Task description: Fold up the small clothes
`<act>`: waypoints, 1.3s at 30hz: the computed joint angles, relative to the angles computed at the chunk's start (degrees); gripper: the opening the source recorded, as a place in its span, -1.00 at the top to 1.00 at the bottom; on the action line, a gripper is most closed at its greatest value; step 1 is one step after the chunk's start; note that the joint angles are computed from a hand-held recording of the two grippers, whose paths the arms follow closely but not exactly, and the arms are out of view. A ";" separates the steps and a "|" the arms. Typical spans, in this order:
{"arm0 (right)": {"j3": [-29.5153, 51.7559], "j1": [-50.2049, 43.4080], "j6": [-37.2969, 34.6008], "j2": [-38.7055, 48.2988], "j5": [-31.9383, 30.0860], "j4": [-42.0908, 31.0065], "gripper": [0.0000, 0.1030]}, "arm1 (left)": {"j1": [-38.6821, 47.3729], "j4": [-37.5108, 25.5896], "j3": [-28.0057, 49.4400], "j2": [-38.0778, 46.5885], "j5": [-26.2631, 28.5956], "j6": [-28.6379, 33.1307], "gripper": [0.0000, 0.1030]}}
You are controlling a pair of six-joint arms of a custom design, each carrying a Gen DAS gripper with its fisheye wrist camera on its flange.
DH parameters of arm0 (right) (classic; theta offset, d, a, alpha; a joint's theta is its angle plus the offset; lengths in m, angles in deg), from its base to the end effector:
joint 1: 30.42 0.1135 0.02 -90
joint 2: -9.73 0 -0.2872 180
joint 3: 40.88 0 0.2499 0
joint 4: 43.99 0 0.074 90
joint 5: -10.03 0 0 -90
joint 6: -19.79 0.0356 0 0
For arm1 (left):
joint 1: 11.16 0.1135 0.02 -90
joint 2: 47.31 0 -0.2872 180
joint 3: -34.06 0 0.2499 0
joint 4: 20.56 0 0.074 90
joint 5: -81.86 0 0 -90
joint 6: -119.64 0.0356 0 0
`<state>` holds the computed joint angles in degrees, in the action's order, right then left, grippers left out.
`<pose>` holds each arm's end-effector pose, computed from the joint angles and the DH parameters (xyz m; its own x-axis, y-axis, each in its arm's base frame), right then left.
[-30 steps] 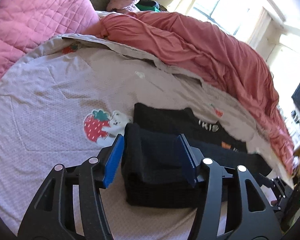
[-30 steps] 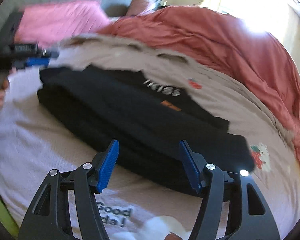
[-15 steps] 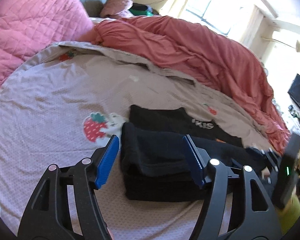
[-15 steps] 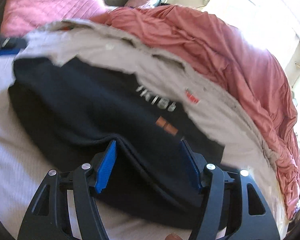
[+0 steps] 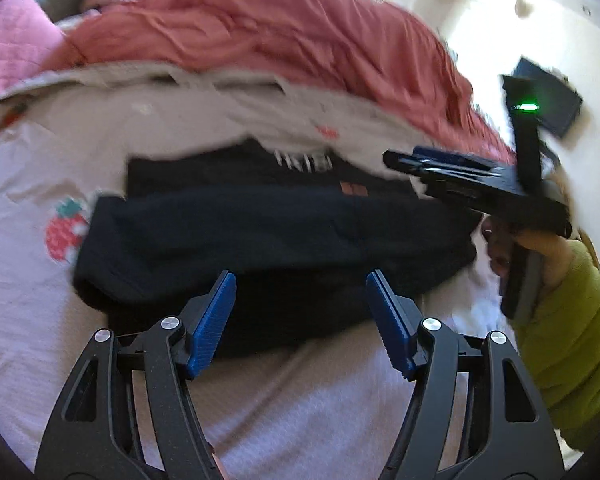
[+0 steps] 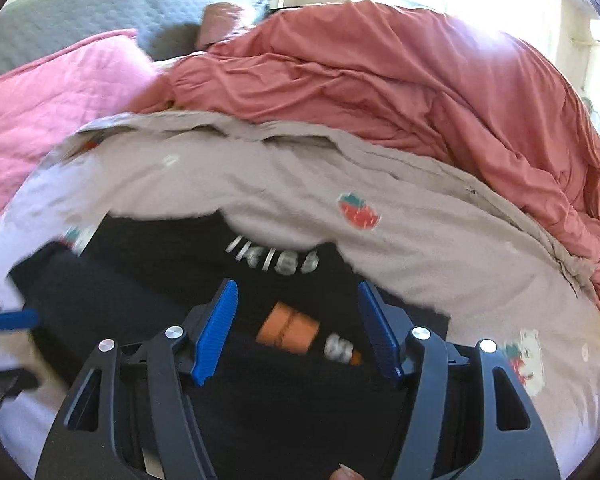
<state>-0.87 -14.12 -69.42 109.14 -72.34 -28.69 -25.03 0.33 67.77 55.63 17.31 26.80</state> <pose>0.2630 0.0720 0.1057 -0.6705 -0.1818 -0.7193 -0.1774 0.9807 -0.0825 0.2327 -0.0732 0.0804 -0.7489 0.1388 -0.6480 0.4572 0.8160 -0.3536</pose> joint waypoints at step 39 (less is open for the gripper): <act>14.14 -0.48 3.80 16.35 0.47 -1.92 -0.02 | 10.11 20.07 1.29 8.54 -2.63 -6.91 -0.37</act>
<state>13.27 -14.60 -65.62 125.48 -71.87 -30.61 -14.92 20.39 69.06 64.17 14.68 19.90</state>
